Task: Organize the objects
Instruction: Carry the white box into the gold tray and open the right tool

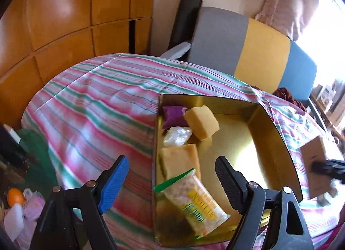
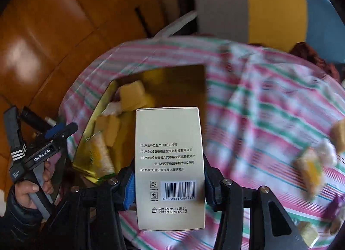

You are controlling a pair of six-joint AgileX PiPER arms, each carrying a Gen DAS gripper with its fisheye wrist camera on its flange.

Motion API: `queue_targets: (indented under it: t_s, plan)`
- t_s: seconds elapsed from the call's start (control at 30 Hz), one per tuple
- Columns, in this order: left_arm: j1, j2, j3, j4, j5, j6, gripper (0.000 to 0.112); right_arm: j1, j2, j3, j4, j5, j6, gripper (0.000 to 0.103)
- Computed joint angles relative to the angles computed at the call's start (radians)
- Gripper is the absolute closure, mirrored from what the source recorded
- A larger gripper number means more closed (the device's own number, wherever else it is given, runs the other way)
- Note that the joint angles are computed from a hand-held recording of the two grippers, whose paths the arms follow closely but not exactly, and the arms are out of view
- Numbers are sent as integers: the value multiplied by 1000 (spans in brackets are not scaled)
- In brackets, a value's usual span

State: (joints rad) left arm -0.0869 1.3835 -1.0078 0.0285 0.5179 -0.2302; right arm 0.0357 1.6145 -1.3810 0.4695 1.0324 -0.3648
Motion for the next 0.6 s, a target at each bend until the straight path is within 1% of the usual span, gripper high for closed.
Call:
queue_targets:
  t_s: [0.07, 0.17, 0.23, 0.3, 0.37, 0.4, 0.43, 0.5, 0.6]
  plan:
    - [37, -14, 21, -52, -6, 51, 29, 100, 98, -86, -39, 26, 85, 52]
    - [94, -28, 50, -128, -14, 129, 29, 207, 260, -245, -89, 94, 207, 52]
    - [125, -31, 64, -164, -19, 163, 29, 262, 345, -339, -125, 96, 297, 51]
    - [153, -31, 75, -216, -20, 211, 29, 281, 394, -390, -113, 62, 351, 51]
    - [174, -34, 87, -254, -20, 247, 29, 290, 405, -395, -110, 3, 391, 45]
    - [179, -36, 92, -265, -20, 262, 29, 294, 398, -387, -118, -21, 407, 36]
    - [180, -42, 100, -263, -24, 263, 29, 296, 392, -379, -112, -30, 404, 33]
    - [182, -47, 109, -259, -33, 262, 29, 285, 391, -383, -72, -16, 367, 33]
    - [182, -47, 108, -275, -35, 263, 29, 278, 347, -328, -74, -41, 367, 33]
